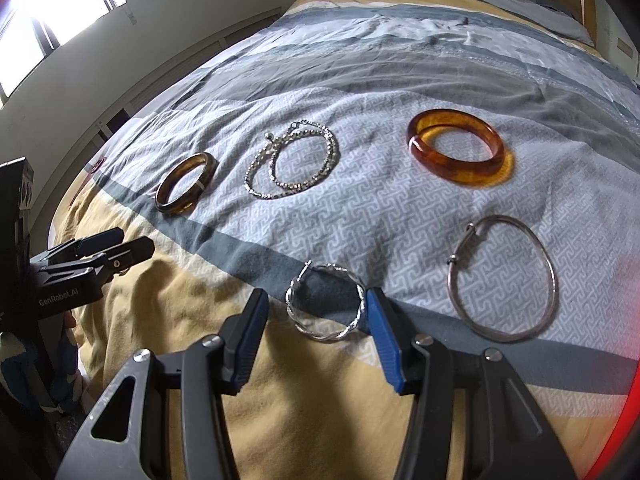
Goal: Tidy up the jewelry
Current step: 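Lower the left tool to the brown bangle while the right tool approaches the twisted silver hoop, then grasp the brown bangle with the left tool while the right tool grasps the twisted silver hoop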
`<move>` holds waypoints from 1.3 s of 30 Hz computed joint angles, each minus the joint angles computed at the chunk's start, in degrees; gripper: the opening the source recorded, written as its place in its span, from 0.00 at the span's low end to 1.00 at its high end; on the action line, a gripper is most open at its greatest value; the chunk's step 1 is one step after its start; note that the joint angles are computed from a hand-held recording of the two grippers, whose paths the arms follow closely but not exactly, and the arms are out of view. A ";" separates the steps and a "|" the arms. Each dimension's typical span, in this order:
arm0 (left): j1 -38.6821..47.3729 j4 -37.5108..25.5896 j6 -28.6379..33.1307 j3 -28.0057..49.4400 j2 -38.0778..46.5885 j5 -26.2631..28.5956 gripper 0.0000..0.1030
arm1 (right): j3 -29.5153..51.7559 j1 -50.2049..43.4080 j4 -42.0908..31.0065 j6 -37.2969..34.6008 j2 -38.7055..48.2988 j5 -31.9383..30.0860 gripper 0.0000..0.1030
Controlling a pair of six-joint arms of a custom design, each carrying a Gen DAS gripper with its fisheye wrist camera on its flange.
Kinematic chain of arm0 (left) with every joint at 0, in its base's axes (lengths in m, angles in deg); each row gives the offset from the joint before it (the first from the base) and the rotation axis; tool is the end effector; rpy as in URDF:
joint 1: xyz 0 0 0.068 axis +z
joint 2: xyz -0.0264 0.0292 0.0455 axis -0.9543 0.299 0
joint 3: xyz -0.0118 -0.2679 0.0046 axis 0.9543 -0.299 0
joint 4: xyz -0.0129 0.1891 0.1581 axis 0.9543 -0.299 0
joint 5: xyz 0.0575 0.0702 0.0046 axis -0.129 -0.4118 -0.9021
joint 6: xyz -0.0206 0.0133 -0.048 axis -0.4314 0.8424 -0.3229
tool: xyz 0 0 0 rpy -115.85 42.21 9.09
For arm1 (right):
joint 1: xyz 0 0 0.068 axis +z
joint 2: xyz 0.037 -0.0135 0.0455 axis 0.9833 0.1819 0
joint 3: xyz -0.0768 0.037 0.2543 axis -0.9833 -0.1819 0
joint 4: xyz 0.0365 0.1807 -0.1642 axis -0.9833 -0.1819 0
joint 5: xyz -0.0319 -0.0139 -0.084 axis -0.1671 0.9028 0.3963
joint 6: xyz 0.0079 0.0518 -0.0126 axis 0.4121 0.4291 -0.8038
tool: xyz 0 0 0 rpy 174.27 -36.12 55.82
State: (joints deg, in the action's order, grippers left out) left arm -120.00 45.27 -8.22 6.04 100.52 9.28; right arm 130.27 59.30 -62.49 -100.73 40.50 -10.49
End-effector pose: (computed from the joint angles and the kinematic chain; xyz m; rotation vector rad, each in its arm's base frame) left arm 0.1785 -0.1659 0.0787 -0.6037 2.4538 0.0873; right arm 0.3057 -0.0885 0.0666 -0.9110 2.4057 0.6456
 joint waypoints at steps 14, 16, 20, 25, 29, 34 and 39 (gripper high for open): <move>7.45 2.48 10.69 3.99 0.04 -1.31 0.82 | 1.69 -0.67 -1.67 -0.90 1.84 -1.43 0.46; 9.06 2.31 10.99 3.72 -0.54 -1.29 0.82 | 1.89 -0.72 -1.68 -0.96 2.15 -1.65 0.46; 12.15 2.39 11.03 3.50 0.24 0.38 0.77 | 1.87 -0.81 -1.56 -1.02 2.35 -2.01 0.46; 16.00 5.41 11.87 2.96 4.03 5.22 0.59 | 1.47 -1.12 -0.75 -0.85 2.33 -2.40 0.42; 16.21 5.01 12.53 4.17 5.85 5.31 0.56 | 2.25 -1.58 -1.36 -0.56 2.95 -3.04 0.38; 16.38 4.79 14.83 5.73 6.92 5.69 0.21 | 1.75 -1.48 -0.85 -0.61 2.51 -3.12 0.37; 15.43 3.06 14.74 6.96 6.90 4.65 0.10 | 0.82 -2.05 -1.35 -1.30 1.42 -3.24 0.37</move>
State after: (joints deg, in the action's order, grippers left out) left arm -104.56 48.33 6.51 13.00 107.42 13.93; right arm 131.09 57.25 -63.84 -102.04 41.92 -13.73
